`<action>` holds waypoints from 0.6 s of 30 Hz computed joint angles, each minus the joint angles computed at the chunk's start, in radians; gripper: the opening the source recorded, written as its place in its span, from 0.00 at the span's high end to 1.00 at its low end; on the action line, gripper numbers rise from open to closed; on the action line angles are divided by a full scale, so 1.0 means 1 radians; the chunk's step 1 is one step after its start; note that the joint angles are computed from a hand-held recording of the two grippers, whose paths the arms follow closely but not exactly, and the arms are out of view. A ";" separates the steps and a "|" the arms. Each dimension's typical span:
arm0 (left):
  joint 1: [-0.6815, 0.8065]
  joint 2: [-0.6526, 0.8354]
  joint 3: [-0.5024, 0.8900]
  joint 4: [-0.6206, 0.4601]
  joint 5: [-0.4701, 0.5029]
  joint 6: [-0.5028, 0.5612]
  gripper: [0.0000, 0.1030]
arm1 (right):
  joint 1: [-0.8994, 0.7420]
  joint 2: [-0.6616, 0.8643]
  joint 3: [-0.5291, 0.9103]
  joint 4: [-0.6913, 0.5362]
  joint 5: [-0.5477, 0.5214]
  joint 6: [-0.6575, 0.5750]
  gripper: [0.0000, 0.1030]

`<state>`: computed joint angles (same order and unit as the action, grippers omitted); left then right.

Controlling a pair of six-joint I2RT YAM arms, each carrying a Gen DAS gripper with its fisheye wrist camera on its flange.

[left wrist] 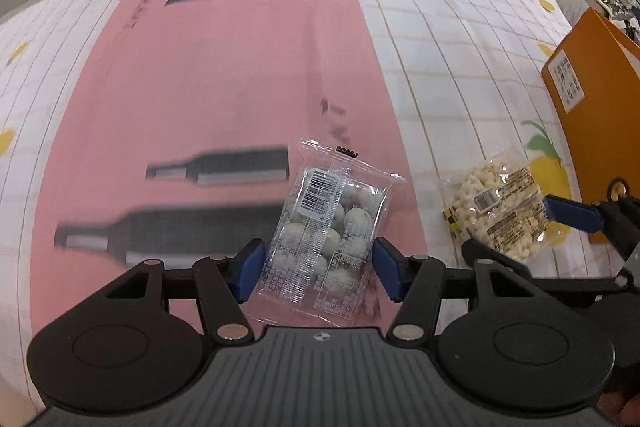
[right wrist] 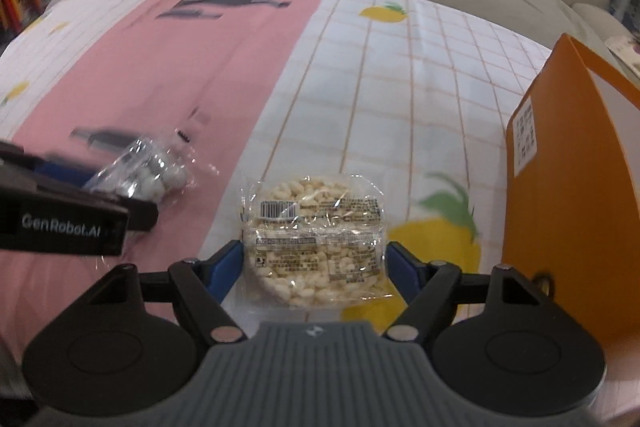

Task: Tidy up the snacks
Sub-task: 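Grasp the white-candy pack with left tool while right tool grasps puffed-snack pack, then carry both clear packs up and over the orange box and lower them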

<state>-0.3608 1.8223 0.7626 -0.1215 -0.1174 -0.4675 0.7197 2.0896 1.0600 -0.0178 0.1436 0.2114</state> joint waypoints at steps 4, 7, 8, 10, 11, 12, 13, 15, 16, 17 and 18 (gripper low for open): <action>-0.043 -0.018 -0.044 0.029 -0.047 -0.020 0.30 | 0.029 -0.044 -0.075 0.031 0.003 -0.002 0.22; -0.052 -0.011 -0.037 0.029 -0.063 -0.028 0.24 | 0.036 -0.047 -0.094 0.051 0.012 -0.015 0.12; -0.051 -0.009 -0.039 0.039 -0.062 -0.029 0.24 | 0.030 -0.044 -0.098 0.063 0.008 -0.011 0.12; -0.051 0.003 -0.033 0.050 -0.064 -0.025 0.22 | 0.018 -0.032 -0.092 0.070 -0.006 0.006 0.09; -0.051 0.011 -0.030 0.056 -0.065 -0.019 0.22 | 0.012 -0.025 -0.087 0.073 -0.017 0.013 0.08; -0.053 0.018 -0.029 0.062 -0.069 -0.014 0.21 | 0.009 -0.022 -0.087 0.079 -0.027 0.020 0.08; -0.055 0.025 -0.027 0.067 -0.073 -0.013 0.19 | 0.007 -0.017 -0.087 0.083 -0.033 0.028 0.08; -0.061 0.039 -0.025 0.084 -0.083 -0.005 0.18 | 0.005 -0.010 -0.086 0.093 -0.032 0.047 0.08; -0.067 0.047 -0.023 0.093 -0.093 0.002 0.17 | 0.002 -0.006 -0.084 0.094 -0.038 0.052 0.10; -0.073 0.052 -0.022 0.099 -0.103 0.008 0.16 | 0.002 -0.004 -0.084 0.094 -0.039 0.054 0.10; -0.079 0.058 -0.023 0.111 -0.113 0.013 0.16 | 0.004 -0.005 -0.086 0.096 -0.033 0.053 0.11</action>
